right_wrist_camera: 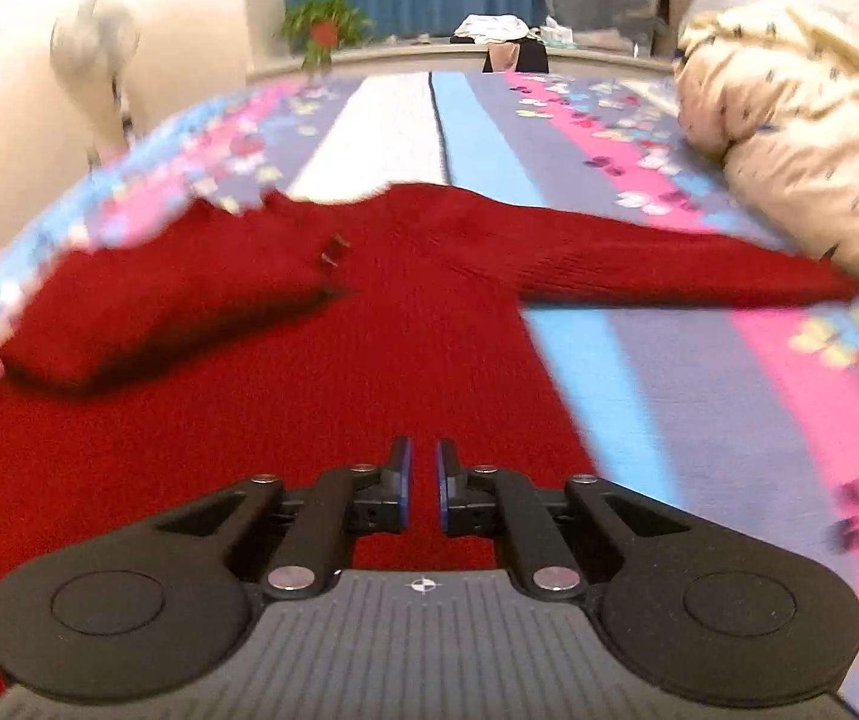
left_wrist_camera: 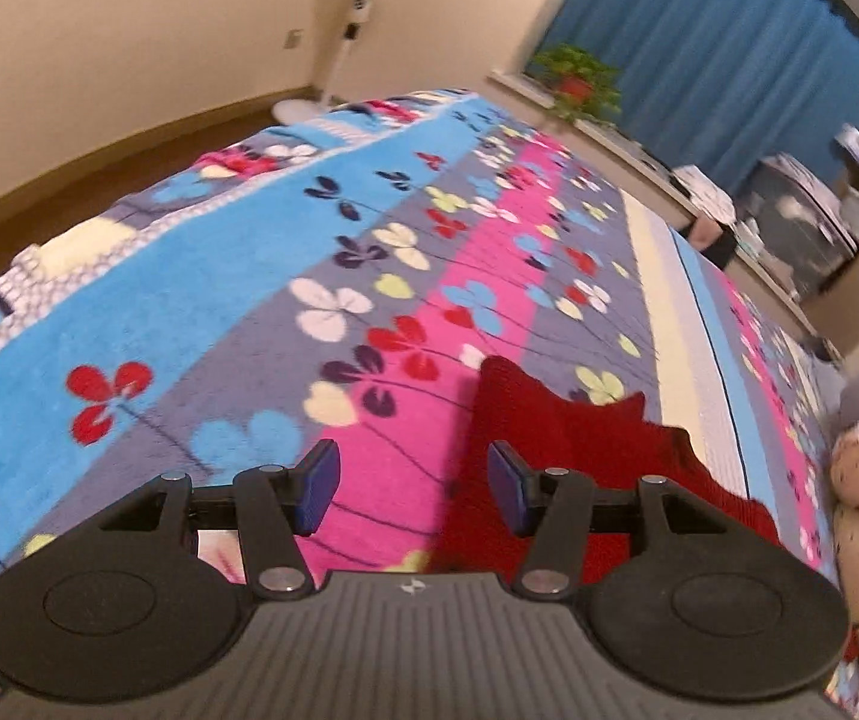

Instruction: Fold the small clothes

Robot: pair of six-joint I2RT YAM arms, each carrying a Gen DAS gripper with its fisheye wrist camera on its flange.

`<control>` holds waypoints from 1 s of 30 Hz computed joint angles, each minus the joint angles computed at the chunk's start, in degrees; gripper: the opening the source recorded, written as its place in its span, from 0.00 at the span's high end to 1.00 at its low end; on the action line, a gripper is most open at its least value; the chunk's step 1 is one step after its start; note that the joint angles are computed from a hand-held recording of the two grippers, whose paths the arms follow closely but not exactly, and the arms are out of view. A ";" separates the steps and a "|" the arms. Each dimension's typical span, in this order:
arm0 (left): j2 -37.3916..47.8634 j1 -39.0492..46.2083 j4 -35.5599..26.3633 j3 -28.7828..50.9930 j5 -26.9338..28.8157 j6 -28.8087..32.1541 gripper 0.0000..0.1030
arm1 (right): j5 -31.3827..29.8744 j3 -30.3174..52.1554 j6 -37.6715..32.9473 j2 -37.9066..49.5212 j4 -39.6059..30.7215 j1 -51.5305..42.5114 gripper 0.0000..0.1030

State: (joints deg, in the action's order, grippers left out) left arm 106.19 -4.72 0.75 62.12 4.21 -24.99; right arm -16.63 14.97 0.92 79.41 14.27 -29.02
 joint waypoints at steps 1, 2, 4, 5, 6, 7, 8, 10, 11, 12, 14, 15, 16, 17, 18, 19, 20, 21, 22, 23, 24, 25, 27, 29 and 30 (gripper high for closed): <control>0.44 0.54 -0.35 0.56 0.56 0.00 0.42 | 0.14 1.12 4.02 2.60 2.19 2.63 0.60; 0.07 0.95 -0.68 0.30 0.99 0.04 0.42 | 2.20 2.29 8.29 5.30 5.31 6.66 0.48; -0.22 1.34 -1.17 0.04 1.65 0.24 0.42 | 6.62 5.45 13.68 9.45 8.15 13.68 0.46; -0.07 1.33 -1.28 -0.04 1.75 0.26 0.42 | 8.14 8.55 15.99 12.39 8.37 16.78 0.46; 0.61 1.37 -1.36 0.41 1.80 0.20 0.42 | 9.33 11.45 17.48 14.89 8.14 19.00 0.46; 0.70 1.49 -1.48 0.35 1.98 0.12 0.42 | 10.58 14.44 18.53 17.16 7.47 20.94 0.45; 0.97 1.61 -1.57 0.45 2.12 -0.02 0.42 | 12.19 17.91 19.32 19.32 5.90 22.94 0.44; 1.87 1.88 -1.91 1.12 2.44 -0.27 0.42 | 16.44 26.20 19.70 24.71 1.24 26.51 0.41; 2.51 1.95 -1.92 1.56 2.59 -0.42 0.42 | 18.48 30.75 19.31 27.75 -1.60 27.65 0.41; 2.64 2.09 -2.17 1.74 2.79 -0.58 0.42 | 20.75 34.55 19.00 30.30 -4.28 28.88 0.41; 2.77 2.24 -2.43 1.99 3.33 -0.77 0.42 | 26.66 43.43 18.07 36.41 -11.12 31.07 0.41; 2.88 2.27 -2.46 2.15 3.60 -0.78 0.42 | 28.63 47.50 17.76 39.32 -14.43 31.60 0.41; 2.92 2.32 -2.41 2.21 3.93 -0.69 0.42 | 29.56 51.42 17.31 42.06 -17.51 31.80 0.41; 2.99 2.33 -2.50 2.38 4.12 -0.58 0.42 | 30.63 54.87 16.65 44.50 -20.44 32.26 0.44; 3.16 2.34 -2.55 2.55 4.19 -0.45 0.42 | 31.90 58.22 15.37 46.72 -23.49 32.60 0.55; 3.34 2.37 -2.69 2.73 4.18 -0.45 0.42 | 32.83 60.54 13.82 48.29 -25.19 32.95 0.64; 3.53 2.35 -2.92 3.01 4.13 -0.64 0.42 | 33.88 61.84 12.08 48.76 -25.73 33.21 0.89; 3.73 2.42 -3.01 3.15 4.24 -0.82 0.42 | 35.70 62.01 11.63 48.01 -25.13 33.51 0.88; 3.92 2.47 -3.14 3.33 4.32 -0.95 0.42 | 36.97 59.63 12.98 45.36 -21.05 33.30 0.88; 3.96 2.52 -3.32 3.45 4.39 -1.01 0.42 | 37.16 55.45 15.58 41.37 -15.02 32.42 0.88; 3.98 2.52 -3.32 3.46 4.53 -1.04 0.42 | 37.86 49.93 18.88 36.82 -7.48 31.39 0.88; 3.94 2.53 -3.42 3.52 4.72 -1.09 0.42 | 39.50 44.06 22.27 32.44 0.27 30.46 0.88; 3.74 2.45 -3.33 3.48 5.09 -1.13 0.42 | 41.82 32.93 27.16 26.70 15.53 28.19 0.88; 3.62 2.17 -3.28 3.50 5.19 -0.68 0.42 | 43.76 28.86 31.02 26.87 18.05 25.85 0.85; 3.61 2.01 -3.35 3.50 5.30 -0.46 0.42 | 42.13 29.35 34.63 28.48 14.39 23.86 0.79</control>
State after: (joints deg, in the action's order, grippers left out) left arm 109.80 -2.71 -2.60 65.62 9.51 -25.44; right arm 25.50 44.32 35.55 107.89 28.66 -5.16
